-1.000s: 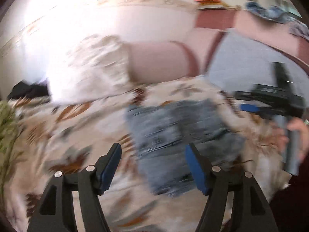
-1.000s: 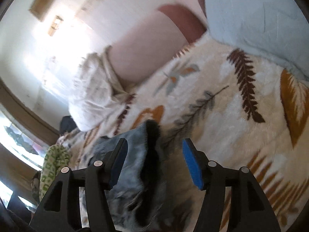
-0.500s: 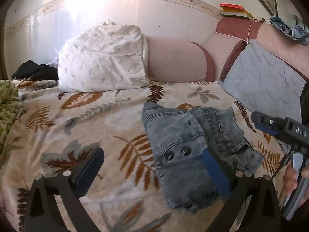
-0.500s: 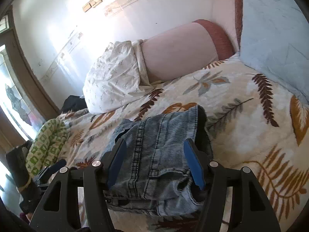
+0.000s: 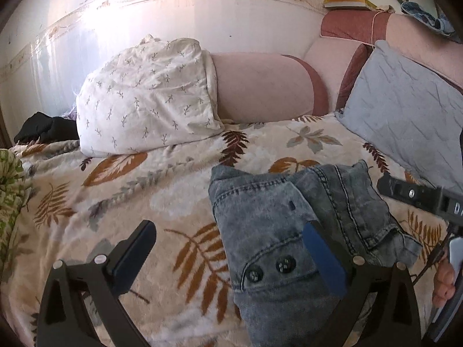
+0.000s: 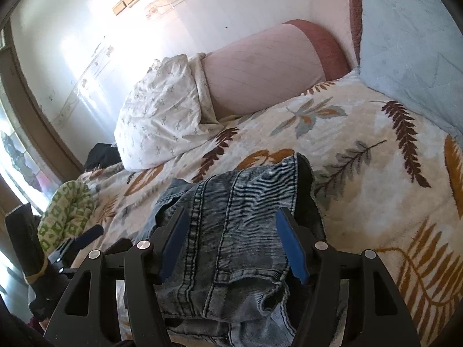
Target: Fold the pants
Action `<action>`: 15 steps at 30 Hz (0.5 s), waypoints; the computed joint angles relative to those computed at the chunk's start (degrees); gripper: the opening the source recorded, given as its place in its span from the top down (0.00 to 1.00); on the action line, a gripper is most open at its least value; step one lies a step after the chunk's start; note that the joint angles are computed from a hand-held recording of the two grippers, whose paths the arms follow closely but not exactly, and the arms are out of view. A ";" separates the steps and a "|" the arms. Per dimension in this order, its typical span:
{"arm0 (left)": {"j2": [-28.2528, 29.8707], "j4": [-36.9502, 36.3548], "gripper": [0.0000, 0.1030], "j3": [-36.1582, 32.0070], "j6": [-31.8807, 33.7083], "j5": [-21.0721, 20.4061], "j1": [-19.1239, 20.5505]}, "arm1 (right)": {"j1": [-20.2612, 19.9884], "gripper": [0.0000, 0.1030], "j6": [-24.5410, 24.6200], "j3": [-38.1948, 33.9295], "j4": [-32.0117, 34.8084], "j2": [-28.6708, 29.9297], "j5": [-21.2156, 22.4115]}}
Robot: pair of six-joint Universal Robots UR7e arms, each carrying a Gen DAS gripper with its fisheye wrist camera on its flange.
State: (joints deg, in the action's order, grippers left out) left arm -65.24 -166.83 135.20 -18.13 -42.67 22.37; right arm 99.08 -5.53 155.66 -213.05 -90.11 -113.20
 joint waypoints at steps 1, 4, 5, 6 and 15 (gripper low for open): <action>0.36 -0.49 0.01 -0.15 0.45 0.30 0.07 | 0.06 0.40 -0.18 -0.14 -0.16 0.47 -0.11; 1.52 -2.06 0.01 -0.49 2.05 0.81 0.32 | -0.02 0.40 -0.69 -0.44 -0.91 1.73 -0.01; 1.74 -2.30 0.01 -0.59 2.25 0.69 0.48 | -0.07 0.40 -0.81 -0.52 -1.20 2.11 -0.03; 1.96 -2.83 0.01 -0.61 2.47 0.41 0.71 | -0.23 0.40 -0.98 -0.65 -1.18 2.33 0.08; 4.03 -4.80 0.01 -0.69 4.15 -0.60 2.10 | -1.70 0.40 -1.46 -1.62 -1.29 4.13 0.39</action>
State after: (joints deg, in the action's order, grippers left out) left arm -61.22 -171.63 134.51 -13.99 -43.27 24.47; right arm 97.39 -6.99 154.04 -214.34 -85.98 -112.80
